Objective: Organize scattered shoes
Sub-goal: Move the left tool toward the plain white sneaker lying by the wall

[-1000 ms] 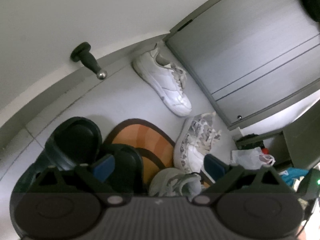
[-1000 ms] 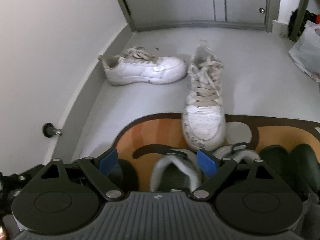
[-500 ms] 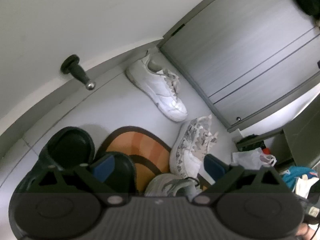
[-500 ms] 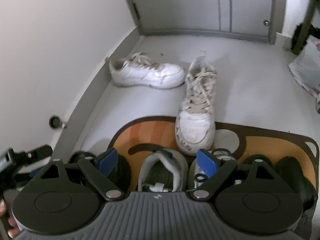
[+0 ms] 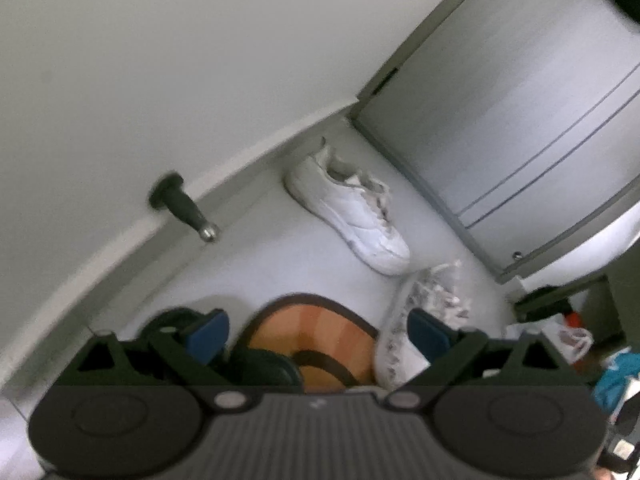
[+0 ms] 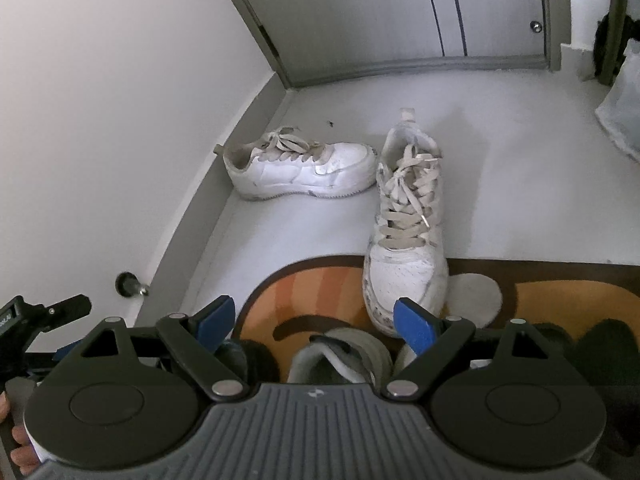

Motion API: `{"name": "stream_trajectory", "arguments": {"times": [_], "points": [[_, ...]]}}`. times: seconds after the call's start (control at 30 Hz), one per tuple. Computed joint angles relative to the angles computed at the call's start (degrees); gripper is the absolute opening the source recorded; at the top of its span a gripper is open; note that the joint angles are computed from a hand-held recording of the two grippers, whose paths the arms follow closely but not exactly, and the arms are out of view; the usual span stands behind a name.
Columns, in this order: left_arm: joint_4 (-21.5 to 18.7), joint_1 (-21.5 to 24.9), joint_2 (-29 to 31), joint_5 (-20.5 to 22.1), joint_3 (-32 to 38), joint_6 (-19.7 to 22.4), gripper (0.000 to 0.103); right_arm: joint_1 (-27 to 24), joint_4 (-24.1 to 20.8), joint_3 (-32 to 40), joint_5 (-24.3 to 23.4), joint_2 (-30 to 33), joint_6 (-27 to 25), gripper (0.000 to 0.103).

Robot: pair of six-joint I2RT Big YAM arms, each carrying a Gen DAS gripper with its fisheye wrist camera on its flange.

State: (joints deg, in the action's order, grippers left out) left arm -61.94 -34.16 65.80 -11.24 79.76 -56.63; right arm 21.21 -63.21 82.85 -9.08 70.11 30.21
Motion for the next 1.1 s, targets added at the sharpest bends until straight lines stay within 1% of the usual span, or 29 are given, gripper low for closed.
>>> {"name": "stream_trajectory", "arguments": {"times": [0.07, 0.17, 0.23, 0.33, 0.4, 0.53, 0.63, 0.7, 0.77, 0.83, 0.9, 0.93, 1.0, 1.03, 1.07, 1.1], "points": [[-0.2, 1.7, 0.5, 0.6, 1.2, 1.9, 0.097, 0.2, 0.9, -1.0, 0.6, -0.2, 0.9, 0.090], [-0.7, 4.6, 2.8, 1.3, 4.3, 3.3, 0.093, 0.5, 1.3, -1.2, 0.0, 0.0, -1.9, 0.090], [-0.8, 6.1, 5.5, 2.0, 7.5, 5.6, 0.092, 0.3, 2.0, -0.9, -0.3, 0.6, -3.7, 0.090], [-2.1, 6.9, 10.5, 2.2, 13.1, 10.2, 0.092, -0.9, 3.2, -0.7, -1.6, 1.3, -5.0, 0.090], [-2.3, 7.3, 13.7, 2.8, 16.2, 11.7, 0.092, -1.9, 3.9, -0.7, -2.5, 1.6, -6.0, 0.090], [-1.6, 7.9, 19.9, 5.3, 21.7, 12.4, 0.092, -3.3, 4.8, -1.0, -2.3, 2.3, -6.6, 0.091], [-1.8, 8.2, 25.4, 6.2, 26.9, 13.3, 0.092, -4.9, 5.5, -1.1, -4.1, 3.1, -6.7, 0.091], [-2.9, 8.5, 29.2, 7.4, 30.7, 14.0, 0.092, -5.6, 6.0, -0.7, -4.9, 3.8, -8.1, 0.091], [-4.4, 8.8, 33.2, 8.6, 35.1, 14.9, 0.089, -6.2, 6.7, -0.4, -5.3, 4.3, -8.8, 0.091], [-6.6, 9.4, 38.5, 11.1, 41.5, 15.6, 0.088, -6.7, 8.8, -0.9, -4.3, 4.3, -7.7, 0.091], [-8.0, 9.5, 43.0, 12.0, 46.8, 16.2, 0.088, -7.0, 10.0, -1.2, -4.2, 4.4, -6.8, 0.091], [-8.8, 9.6, 45.2, 12.3, 49.6, 16.6, 0.088, -7.3, 10.4, -1.4, -4.9, 4.5, -6.4, 0.091], [-9.3, 9.8, 47.4, 12.9, 52.1, 16.9, 0.087, -8.0, 10.7, -1.7, -6.6, 4.7, -6.3, 0.091], [-9.8, 10.0, 49.8, 14.2, 54.9, 16.6, 0.086, -8.3, 10.8, -1.7, -6.8, 4.8, -6.5, 0.091], [-10.0, 10.2, 50.8, 14.8, 56.1, 16.4, 0.085, -8.9, 10.6, -1.7, -7.3, 4.9, -6.2, 0.091], [-10.7, 10.2, 52.0, 15.1, 57.6, 16.2, 0.082, -9.4, 10.5, -1.6, -8.0, 5.1, -5.7, 0.091]]}}
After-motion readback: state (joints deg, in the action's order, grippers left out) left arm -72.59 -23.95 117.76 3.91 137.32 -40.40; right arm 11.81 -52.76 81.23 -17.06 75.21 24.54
